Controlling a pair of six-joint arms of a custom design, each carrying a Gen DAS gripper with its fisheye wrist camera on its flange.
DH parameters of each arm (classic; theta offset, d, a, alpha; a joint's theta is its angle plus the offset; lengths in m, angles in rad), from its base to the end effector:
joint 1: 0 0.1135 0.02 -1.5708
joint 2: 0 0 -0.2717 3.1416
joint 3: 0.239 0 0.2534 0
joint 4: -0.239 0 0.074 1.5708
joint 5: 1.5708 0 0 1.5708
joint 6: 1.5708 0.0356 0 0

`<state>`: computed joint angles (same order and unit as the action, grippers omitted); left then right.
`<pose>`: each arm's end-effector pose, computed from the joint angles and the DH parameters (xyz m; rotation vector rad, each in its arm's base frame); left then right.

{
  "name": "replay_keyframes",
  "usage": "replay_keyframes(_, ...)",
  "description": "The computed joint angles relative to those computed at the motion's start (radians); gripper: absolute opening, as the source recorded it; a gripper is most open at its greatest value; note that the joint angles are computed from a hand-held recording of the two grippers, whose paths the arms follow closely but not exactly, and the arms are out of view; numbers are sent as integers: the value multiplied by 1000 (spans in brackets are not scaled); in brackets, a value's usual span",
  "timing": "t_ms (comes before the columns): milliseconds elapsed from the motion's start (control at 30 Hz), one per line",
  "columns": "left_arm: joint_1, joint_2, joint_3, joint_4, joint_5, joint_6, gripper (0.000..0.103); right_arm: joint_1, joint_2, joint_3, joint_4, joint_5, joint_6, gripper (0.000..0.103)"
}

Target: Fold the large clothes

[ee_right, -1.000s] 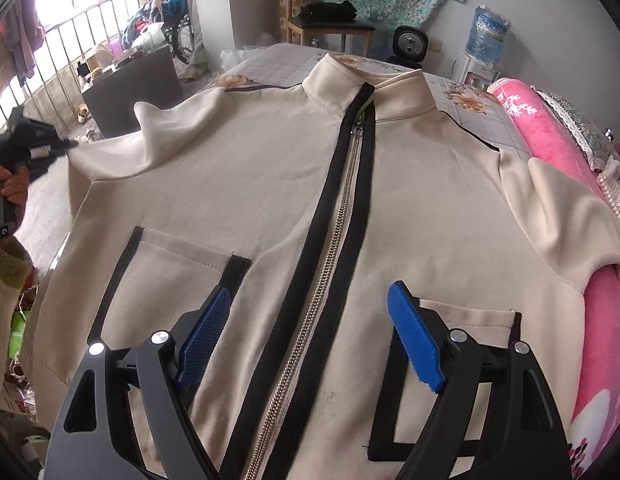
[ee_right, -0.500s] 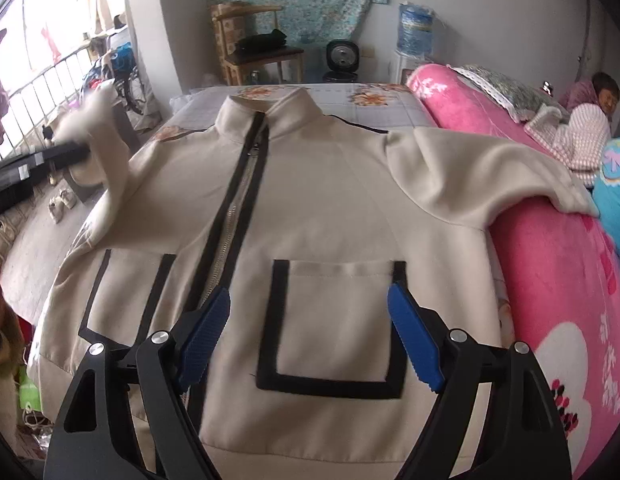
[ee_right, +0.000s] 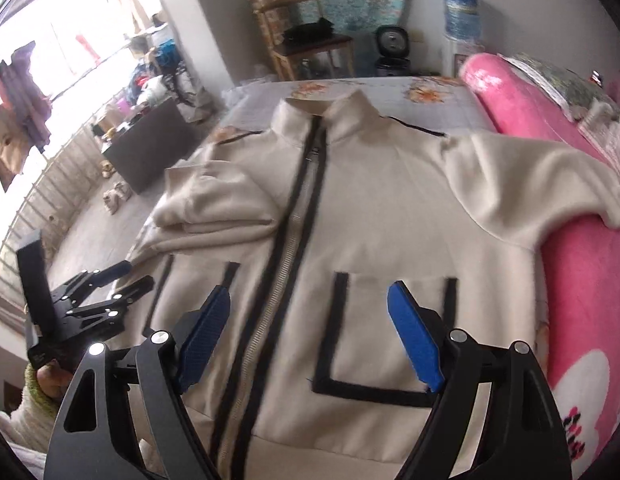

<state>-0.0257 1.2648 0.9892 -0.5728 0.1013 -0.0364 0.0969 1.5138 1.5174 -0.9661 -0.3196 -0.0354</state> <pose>0.2635 -0.0104 0.2812 0.0334 2.4187 -0.1509 0.3096 0.0413 0.3572 -0.2928 2.4979 0.4289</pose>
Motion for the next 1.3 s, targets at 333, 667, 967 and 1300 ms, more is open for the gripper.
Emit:
replay_keyframes(333, 108, 118, 9, 54, -14, -74, 17, 364, 509, 505, -20, 75, -92, 79)
replay_keyframes(667, 151, 144, -1, 63, 18, -88, 2, 418, 811, 838, -156, 218, -123, 40)
replay_keyframes(967, 140, 137, -7, 70, 6, -105, 2, 238, 602, 680, -25, -51, 67, 19)
replay_keyframes(1300, 136, 141, -2, 66, -4, -113, 2, -212, 353, 358, 92, -351, 241, 32)
